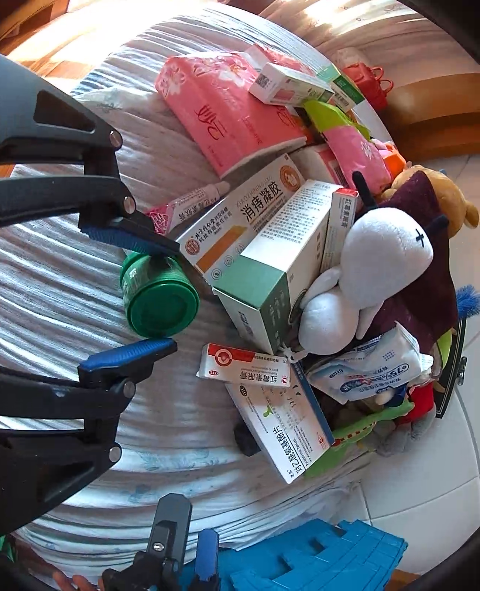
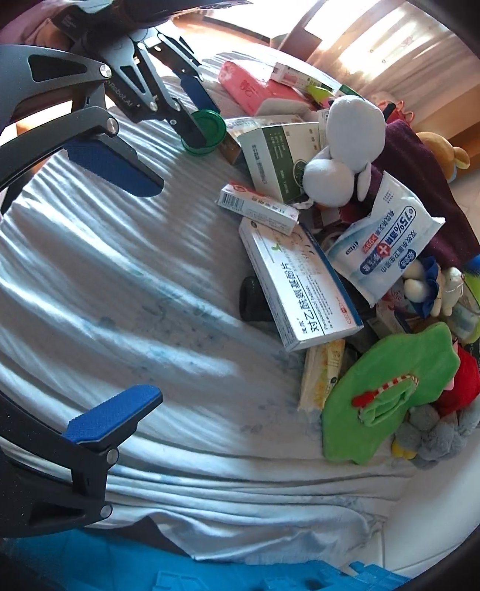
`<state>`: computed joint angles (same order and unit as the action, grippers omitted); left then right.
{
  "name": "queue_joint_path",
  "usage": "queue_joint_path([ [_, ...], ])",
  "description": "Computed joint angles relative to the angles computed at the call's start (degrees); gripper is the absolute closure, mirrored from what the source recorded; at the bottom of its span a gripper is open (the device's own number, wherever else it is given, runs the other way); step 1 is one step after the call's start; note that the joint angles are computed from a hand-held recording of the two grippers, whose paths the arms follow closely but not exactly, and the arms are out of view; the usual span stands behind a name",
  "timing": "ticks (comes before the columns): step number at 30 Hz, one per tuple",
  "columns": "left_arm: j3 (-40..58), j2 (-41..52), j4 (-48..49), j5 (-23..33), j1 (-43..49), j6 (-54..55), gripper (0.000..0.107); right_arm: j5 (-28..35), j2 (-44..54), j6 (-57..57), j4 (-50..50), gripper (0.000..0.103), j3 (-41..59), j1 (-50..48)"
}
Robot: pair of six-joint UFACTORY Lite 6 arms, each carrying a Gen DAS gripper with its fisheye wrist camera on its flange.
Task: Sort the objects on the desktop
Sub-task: 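Grasp the green jar with the left tool while the right tool grasps the small white box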
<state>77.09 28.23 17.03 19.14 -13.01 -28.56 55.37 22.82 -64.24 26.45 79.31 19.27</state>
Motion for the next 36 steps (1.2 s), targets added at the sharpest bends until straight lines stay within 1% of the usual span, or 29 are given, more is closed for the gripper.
queue_joint_path([
  [3, -0.55, -0.14, 1.47, -1.26, 0.43, 0.26, 0.062, 2.10, 1.50, 1.64, 0.52, 0.000, 1.18, 1.75],
  [5, 0.55, 0.44, -3.24, -1.60, 1.92, 5.24, 0.063, 1.65, 1.76, 3.30, 0.76, 0.002, 0.95, 3.66],
  [6, 1.54, 0.99, -5.00, -1.39, 2.48, 6.95, 0.064, 1.39, 1.87, 4.37, 0.85, 0.017, 0.84, 4.75],
  [7, 2.96, 1.83, -6.40, -0.75, 2.89, 8.62, 0.065, 1.27, 2.11, 5.24, 0.95, 0.028, 0.81, 5.90],
  [8, 4.58, 2.91, -6.93, -0.02, 3.10, 9.60, 0.066, 1.25, 2.51, 6.16, 0.96, 0.046, 1.05, 7.09],
  [9, 5.67, 3.72, -6.73, 0.45, 3.27, 9.77, 0.066, 0.86, 2.93, 7.05, 0.90, 0.048, 1.16, 8.23],
  [10, 6.56, 4.47, -7.18, 0.78, 3.59, 10.41, 0.066, 0.54, 3.49, 7.96, 0.87, 0.048, 1.39, 9.42],
  [13, 8.18, 5.73, -12.96, 1.61, 5.23, 16.17, 0.066, 0.38, 5.15, 10.46, 1.52, 0.048, 2.52, 12.14],
  [14, 8.31, 5.62, -16.62, 2.30, 5.84, 19.91, 0.066, -0.16, 5.38, 10.97, 1.45, 0.048, 2.57, 13.07],
  [17, 6.95, 4.17, -25.85, 3.28, 7.50, 28.56, 0.066, -1.37, 7.43, 12.99, 0.96, 0.048, 3.70, 15.71],
  [20, 5.17, 2.89, -28.26, 3.02, 7.87, 31.68, 0.066, -2.64, 10.53, 15.39, 0.18, 0.049, 5.38, 17.65],
  [21, 4.67, 2.56, -28.29, 2.74, 7.80, 32.22, 0.066, -3.50, 10.32, 14.95, 0.38, 0.062, 4.87, 17.84],
  [22, 4.34, 2.29, -27.96, 2.64, 7.68, 32.33, 0.066, -3.81, 9.75, 14.16, 0.31, 0.070, 4.30, 17.92],
  [23, 3.76, 1.85, -27.76, 2.56, 7.70, 32.41, 0.066, -2.53, 9.78, 13.10, 0.71, 0.081, 4.49, 17.53],
  [24, 3.74, 1.78, -27.46, 2.80, 7.61, 32.10, 0.066, -2.34, 9.26, 12.99, 0.02, 0.084, 4.08, 17.37],
  [25, 3.82, 1.73, -26.90, 3.19, 7.50, 31.38, 0.066, -3.12, 8.14, 12.57, -1.25, 0.086, 2.95, 17.30],
  [29, 4.71, 2.13, -29.48, 5.20, 7.56, 32.55, 0.066, -3.84, 4.52, 10.32, -6.22, 0.086, -0.78, 15.20],
  [32, 5.89, 3.07, -27.17, 5.38, 6.52, 29.78, 0.066, -4.15, 3.02, 8.18, -8.60, 0.085, -2.05, 12.66],
  [35, 5.76, 2.93, -24.80, 5.59, 5.79, 27.36, 0.066, -3.29, 3.09, 5.81, -8.60, 0.083, -1.50, 10.89],
  [36, 6.43, 3.38, -24.62, 6.29, 5.63, 27.06, 0.065, -2.71, 3.54, 5.42, -8.22, 0.079, -0.85, 10.54],
])
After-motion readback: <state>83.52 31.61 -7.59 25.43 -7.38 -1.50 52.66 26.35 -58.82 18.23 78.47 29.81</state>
